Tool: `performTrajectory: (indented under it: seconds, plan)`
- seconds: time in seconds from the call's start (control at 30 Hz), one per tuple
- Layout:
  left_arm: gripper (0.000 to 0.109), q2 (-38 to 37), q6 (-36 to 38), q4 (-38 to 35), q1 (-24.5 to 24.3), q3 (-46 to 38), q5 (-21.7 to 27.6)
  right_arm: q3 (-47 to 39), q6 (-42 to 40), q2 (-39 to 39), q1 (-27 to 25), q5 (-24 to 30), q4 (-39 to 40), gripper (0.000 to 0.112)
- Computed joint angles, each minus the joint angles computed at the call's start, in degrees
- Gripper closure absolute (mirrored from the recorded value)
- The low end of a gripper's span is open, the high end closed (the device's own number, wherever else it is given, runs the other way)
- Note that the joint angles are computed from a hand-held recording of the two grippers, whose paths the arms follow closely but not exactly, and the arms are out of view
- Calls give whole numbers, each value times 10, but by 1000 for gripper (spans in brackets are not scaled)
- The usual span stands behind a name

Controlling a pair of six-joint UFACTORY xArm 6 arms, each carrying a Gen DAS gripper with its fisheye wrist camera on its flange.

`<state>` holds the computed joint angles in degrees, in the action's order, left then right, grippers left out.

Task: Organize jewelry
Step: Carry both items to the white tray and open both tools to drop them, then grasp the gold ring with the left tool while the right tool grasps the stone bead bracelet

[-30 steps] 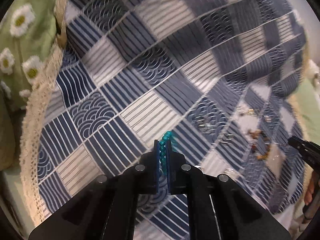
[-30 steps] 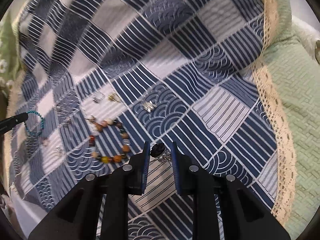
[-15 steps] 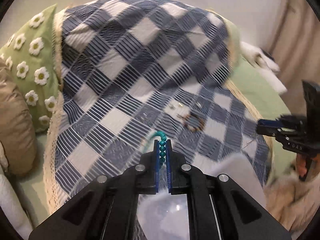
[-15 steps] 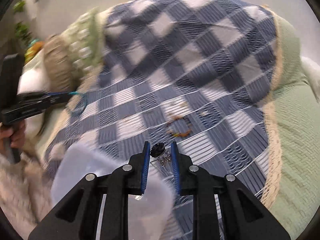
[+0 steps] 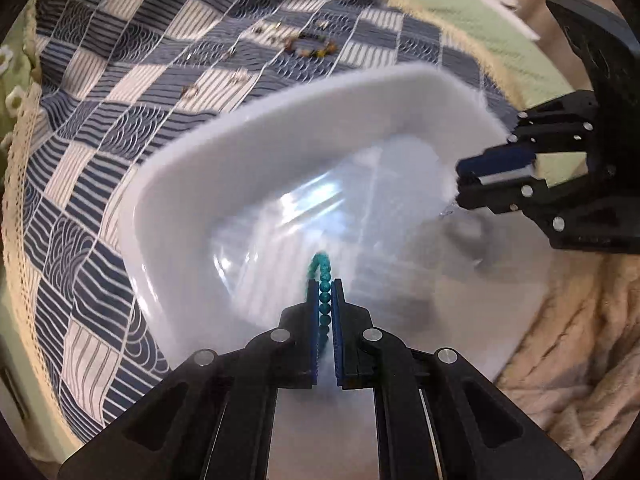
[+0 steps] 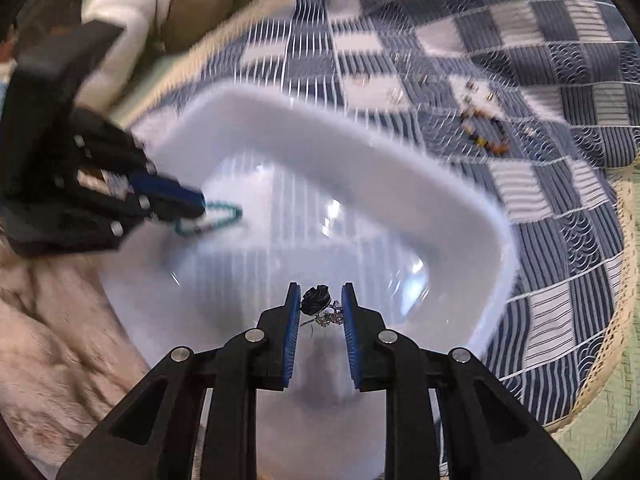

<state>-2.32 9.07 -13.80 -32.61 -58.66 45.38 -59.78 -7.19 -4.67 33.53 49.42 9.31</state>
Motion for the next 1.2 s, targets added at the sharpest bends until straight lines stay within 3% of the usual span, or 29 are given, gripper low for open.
performTrajectory:
  seconds: [0.23, 0.3, 0.33, 0.47, 0.53, 0.63, 0.8, 1.07, 1.2]
  plan:
    - [101, -14, -42, 45, 10, 29, -27, -8, 36, 18, 21, 14, -68, 87]
    - [97, -18, -40, 41, 13, 30, -27, -18, 38, 23, 19, 16, -68, 65]
    - [91, -18, -38, 38, 15, 29, -29, -16, 39, 17, 19, 9, -70, 52]
    - [45, -37, -29, 19, 17, 27, -62, -8, 37, -17, 0, -38, -56, 49]
    - [38, -45, -18, 4, 23, 22, -82, -9, 54, -28, -18, -68, -60, 49]
    - [24, -32, -68, 46, 39, -3, -124, -23, 120, -17, -47, -116, -112, 49]
    - [24, 64, -149, 109, 74, -112, -126, -113, 209, 88, -87, -127, -206, 49]
    - [24, 278, -159, 123, 92, -350, -10, -300, 226, 289, -129, -71, -177, 49]
    - [25, 355, -138, 135, 85, -440, 24, -360, 249, 343, -132, -50, -220, 49]
